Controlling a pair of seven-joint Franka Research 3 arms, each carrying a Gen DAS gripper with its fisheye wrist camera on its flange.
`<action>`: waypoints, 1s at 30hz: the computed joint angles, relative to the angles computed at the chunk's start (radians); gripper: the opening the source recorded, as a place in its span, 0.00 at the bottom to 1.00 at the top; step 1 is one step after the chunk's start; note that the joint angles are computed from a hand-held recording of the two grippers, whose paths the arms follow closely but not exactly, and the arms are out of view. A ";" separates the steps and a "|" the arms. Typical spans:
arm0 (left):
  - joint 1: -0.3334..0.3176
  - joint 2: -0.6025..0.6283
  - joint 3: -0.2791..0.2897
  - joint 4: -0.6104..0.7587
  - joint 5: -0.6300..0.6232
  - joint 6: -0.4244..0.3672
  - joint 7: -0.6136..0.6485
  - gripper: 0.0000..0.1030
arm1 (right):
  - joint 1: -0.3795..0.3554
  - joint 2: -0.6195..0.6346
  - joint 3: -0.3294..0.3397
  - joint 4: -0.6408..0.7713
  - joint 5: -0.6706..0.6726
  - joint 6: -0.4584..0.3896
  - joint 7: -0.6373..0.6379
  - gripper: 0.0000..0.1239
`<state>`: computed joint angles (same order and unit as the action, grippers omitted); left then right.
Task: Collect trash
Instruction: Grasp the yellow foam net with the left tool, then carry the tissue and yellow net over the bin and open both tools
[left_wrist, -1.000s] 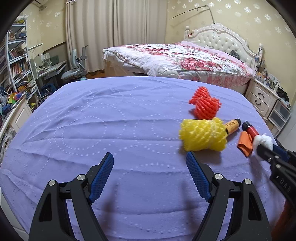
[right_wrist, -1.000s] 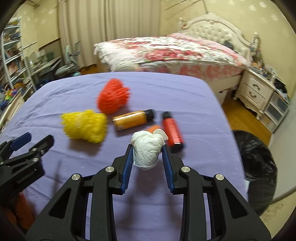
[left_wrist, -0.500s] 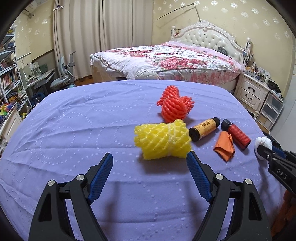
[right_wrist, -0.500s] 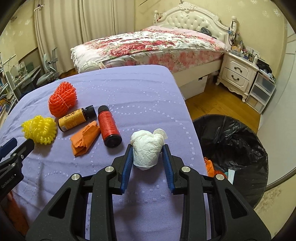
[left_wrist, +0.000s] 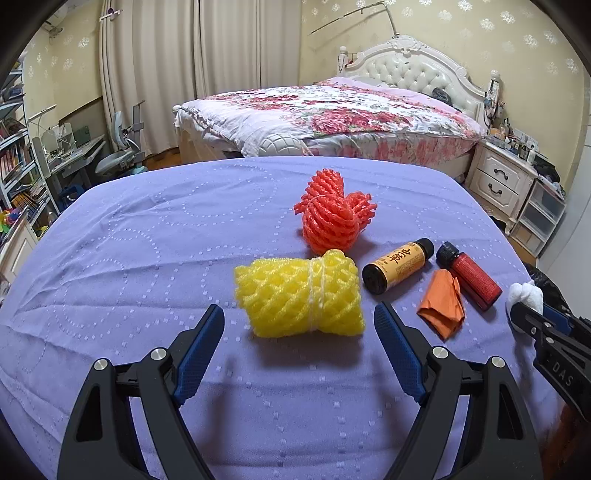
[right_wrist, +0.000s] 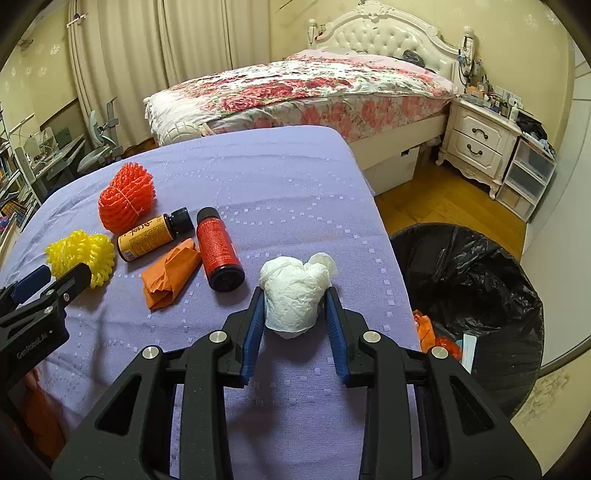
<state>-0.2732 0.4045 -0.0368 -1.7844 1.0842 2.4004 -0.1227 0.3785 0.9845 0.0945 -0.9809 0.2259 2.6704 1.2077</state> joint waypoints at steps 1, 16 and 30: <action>0.001 0.005 0.000 0.009 -0.005 -0.005 0.005 0.78 | 0.000 0.000 0.000 0.001 0.000 -0.001 0.000 0.25; 0.020 0.023 0.004 0.018 -0.120 0.043 0.109 0.58 | 0.004 0.019 -0.006 0.026 -0.007 -0.020 0.008 0.26; 0.009 -0.027 0.007 -0.048 -0.042 0.073 0.028 0.52 | 0.007 0.013 -0.008 0.012 -0.013 -0.009 0.010 0.23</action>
<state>-0.2643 0.3773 -0.0302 -1.8322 1.0426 2.4736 -0.0950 0.3851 0.9975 0.0870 -0.9688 0.2126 2.6615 1.2172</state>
